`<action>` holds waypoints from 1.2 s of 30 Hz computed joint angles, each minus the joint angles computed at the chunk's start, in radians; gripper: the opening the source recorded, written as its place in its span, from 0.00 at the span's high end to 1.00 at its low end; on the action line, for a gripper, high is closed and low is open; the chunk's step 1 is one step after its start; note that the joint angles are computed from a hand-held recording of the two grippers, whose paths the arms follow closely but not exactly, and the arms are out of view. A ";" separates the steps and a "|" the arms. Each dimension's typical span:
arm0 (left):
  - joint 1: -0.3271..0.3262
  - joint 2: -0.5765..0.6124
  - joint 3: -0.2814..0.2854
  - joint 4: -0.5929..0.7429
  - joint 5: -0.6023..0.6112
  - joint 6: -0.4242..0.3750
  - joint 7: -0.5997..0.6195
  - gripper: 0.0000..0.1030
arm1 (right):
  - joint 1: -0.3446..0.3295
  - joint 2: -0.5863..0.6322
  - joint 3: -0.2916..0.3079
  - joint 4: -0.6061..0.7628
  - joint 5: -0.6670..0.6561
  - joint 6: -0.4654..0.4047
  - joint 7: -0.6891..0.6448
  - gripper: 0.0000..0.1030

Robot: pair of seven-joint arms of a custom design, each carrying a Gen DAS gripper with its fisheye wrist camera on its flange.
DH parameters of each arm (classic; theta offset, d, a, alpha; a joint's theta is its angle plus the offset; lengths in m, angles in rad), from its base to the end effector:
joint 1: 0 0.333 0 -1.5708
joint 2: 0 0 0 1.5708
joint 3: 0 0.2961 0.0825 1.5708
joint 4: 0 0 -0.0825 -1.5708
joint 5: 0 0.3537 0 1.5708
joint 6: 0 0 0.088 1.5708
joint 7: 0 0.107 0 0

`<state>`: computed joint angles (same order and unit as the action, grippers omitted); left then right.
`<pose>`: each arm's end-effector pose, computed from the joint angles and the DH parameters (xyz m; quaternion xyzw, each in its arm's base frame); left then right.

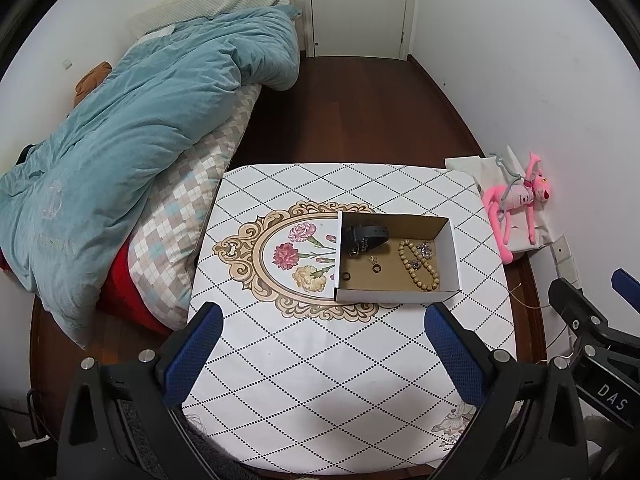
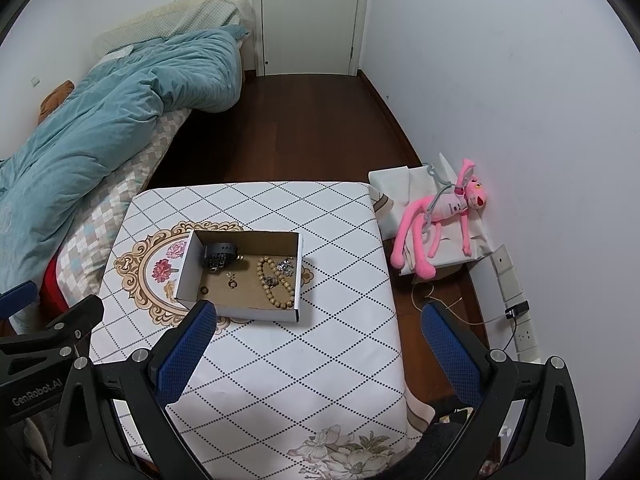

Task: Organize jewelry

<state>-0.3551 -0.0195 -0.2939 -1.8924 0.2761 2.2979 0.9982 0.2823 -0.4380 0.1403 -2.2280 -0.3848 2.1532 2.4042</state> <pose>0.4519 -0.3369 0.5433 -0.6077 0.7565 -0.1838 0.1568 0.3987 0.1718 0.5728 -0.5882 0.7631 -0.2300 0.1374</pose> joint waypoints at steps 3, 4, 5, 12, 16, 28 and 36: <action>0.001 0.000 0.001 0.000 0.003 0.001 -0.001 0.00 | -0.001 0.002 0.000 0.000 0.000 0.004 0.001 0.00; 0.001 0.000 0.000 0.002 0.002 -0.002 0.000 0.00 | -0.001 0.003 0.001 0.001 -0.001 0.003 0.000 0.00; 0.000 -0.001 0.000 0.002 0.000 -0.002 0.000 0.00 | -0.001 0.003 0.000 0.001 0.000 0.003 0.000 0.00; 0.000 -0.001 0.000 0.003 0.005 -0.004 -0.003 0.00 | -0.002 0.004 0.001 0.002 -0.001 0.003 -0.001 0.00; 0.001 -0.002 0.001 0.002 0.002 -0.002 0.000 0.00 | -0.001 0.003 0.000 0.003 0.001 0.002 -0.003 0.00; 0.001 -0.002 0.001 0.006 -0.012 -0.010 0.004 0.00 | -0.001 0.006 0.001 0.005 0.000 0.000 -0.002 0.00; 0.001 0.000 0.000 0.008 -0.014 -0.012 0.004 0.00 | 0.000 0.009 0.002 0.007 0.001 -0.001 -0.001 0.00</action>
<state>-0.3541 -0.0199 -0.2936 -1.8845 0.2620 2.2861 1.0026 0.2824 -0.4287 0.1419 -2.2206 -0.3842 2.1526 2.4030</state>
